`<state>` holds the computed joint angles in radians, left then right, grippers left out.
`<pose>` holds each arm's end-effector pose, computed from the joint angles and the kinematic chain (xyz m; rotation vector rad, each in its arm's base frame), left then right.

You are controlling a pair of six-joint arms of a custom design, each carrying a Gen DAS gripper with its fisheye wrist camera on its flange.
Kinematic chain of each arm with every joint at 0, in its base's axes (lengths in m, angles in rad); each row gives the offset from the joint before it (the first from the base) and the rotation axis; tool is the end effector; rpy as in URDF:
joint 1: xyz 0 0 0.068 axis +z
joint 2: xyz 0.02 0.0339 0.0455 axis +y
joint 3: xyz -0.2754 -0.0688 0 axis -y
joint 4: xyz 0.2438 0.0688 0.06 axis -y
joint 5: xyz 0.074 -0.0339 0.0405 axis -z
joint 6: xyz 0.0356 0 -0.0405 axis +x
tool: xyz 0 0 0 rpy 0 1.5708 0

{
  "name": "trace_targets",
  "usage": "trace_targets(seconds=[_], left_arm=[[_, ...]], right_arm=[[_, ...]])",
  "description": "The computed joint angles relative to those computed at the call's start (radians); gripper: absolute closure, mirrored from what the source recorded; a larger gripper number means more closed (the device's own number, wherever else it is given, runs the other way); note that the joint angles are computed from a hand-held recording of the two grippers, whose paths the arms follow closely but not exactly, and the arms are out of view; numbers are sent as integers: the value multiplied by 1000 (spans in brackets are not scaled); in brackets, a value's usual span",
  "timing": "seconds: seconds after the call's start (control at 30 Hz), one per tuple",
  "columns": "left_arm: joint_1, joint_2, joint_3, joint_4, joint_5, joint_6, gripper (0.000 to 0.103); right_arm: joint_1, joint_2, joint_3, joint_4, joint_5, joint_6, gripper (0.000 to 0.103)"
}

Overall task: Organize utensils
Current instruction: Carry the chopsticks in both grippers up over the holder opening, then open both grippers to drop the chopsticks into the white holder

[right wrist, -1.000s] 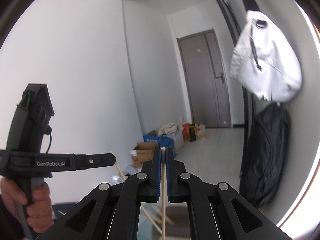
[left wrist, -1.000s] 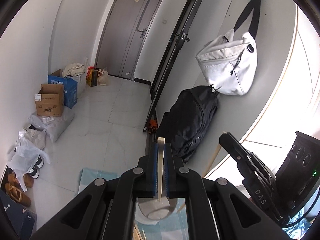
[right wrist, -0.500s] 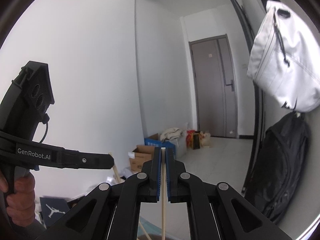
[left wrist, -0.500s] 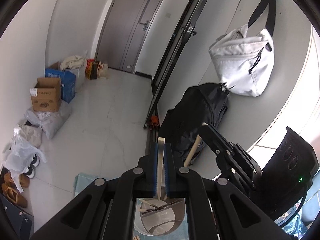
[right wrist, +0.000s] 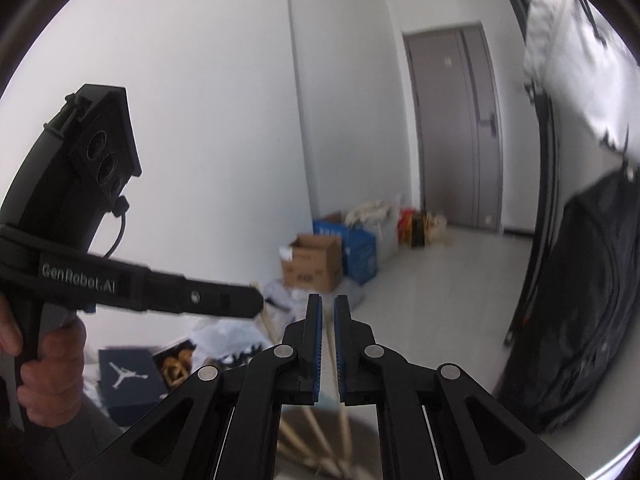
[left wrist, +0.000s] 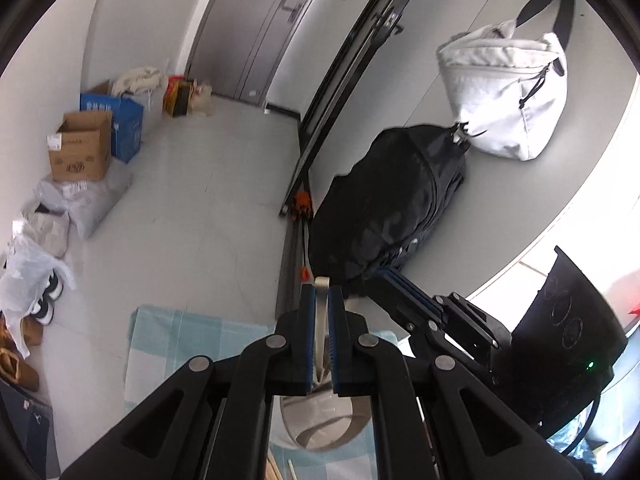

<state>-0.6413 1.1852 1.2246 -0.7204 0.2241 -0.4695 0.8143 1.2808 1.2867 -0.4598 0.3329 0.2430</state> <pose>0.1893 -0.1512 0.3698 0.3299 2.3494 -0.8221 0.2016 0.1967 0.3916 -0.3628 1.9815 0.3407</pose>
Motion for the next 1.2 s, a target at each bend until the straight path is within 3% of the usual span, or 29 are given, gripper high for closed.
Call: trace_targets(seconds=[0.07, 0.1, 0.13, 0.23, 0.3, 0.53, 0.73, 0.9, 1.2], left_arm=[[-1, 4, 16, -26, -14, 2, 101], [-4, -1, 22, -37, -28, 2, 99], [-4, -13, 25, -43, -34, 1, 93], [-18, -44, 17, -51, -80, -19, 69], [-27, -62, 9, -53, -108, -43, 64], [-100, -82, 28, -117, -216, -81, 63], [-161, -112, 44, -169, -304, -105, 59], [-233, -151, 47, -195, -397, -140, 46], [-376, -191, 29, -243, -544, -201, 44]], right_arm=[[-5, -13, 4, -43, -14, 63, 88], [-15, -17, 4, -54, -23, 91, 70], [-12, -39, -9, -59, -22, 129, 59], [11, -89, -33, -66, 10, 167, 58], [49, -103, -25, -95, 62, 182, 58], [154, -124, 8, -154, 187, 240, 42], [273, -137, 37, -210, 311, 287, 35], [392, -136, 73, -271, 427, 342, 32], [558, -136, 93, -347, 596, 451, 25]])
